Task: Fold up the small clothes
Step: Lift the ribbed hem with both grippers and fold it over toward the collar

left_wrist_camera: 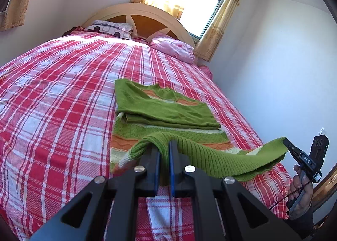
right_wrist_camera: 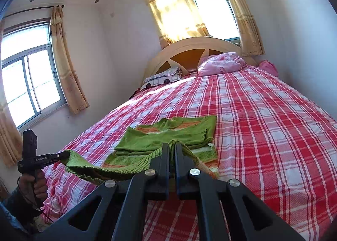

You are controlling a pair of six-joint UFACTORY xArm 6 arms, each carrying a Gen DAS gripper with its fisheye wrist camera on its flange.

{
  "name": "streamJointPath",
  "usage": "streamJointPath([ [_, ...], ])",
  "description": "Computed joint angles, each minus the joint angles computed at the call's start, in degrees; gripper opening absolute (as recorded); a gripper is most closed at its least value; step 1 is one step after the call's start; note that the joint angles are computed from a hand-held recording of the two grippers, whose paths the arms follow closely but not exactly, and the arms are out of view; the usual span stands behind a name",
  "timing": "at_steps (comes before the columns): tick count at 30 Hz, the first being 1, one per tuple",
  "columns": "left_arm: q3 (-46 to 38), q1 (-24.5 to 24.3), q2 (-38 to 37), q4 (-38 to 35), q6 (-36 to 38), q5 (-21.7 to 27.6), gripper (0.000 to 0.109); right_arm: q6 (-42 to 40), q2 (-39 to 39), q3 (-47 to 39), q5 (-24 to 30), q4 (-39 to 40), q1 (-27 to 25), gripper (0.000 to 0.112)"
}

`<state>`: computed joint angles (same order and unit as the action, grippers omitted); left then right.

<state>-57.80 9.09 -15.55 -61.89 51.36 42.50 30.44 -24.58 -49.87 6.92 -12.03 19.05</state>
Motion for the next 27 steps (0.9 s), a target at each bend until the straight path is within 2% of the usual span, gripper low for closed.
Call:
streamJointPath([
  [10, -9.2, -1.3, 7.8, -1.2, -1.7, -2.1, 0.008, -2.5, 9.7, -10.0, -0.4, 2.2, -1.2, 0.003],
  [20, -23.4, -2.1, 19.4, 2.4, -6.3, -3.1, 0.008, -6.9, 22.2, -25.7, 3.8, 3.6, -2.6, 0.003],
  [27, -33.6, -3.4, 27.7, 5.6, -10.1, -3.8, 0.008, -10.8, 32.6, -39.5, 8.7, 5.9, -4.0, 0.003],
])
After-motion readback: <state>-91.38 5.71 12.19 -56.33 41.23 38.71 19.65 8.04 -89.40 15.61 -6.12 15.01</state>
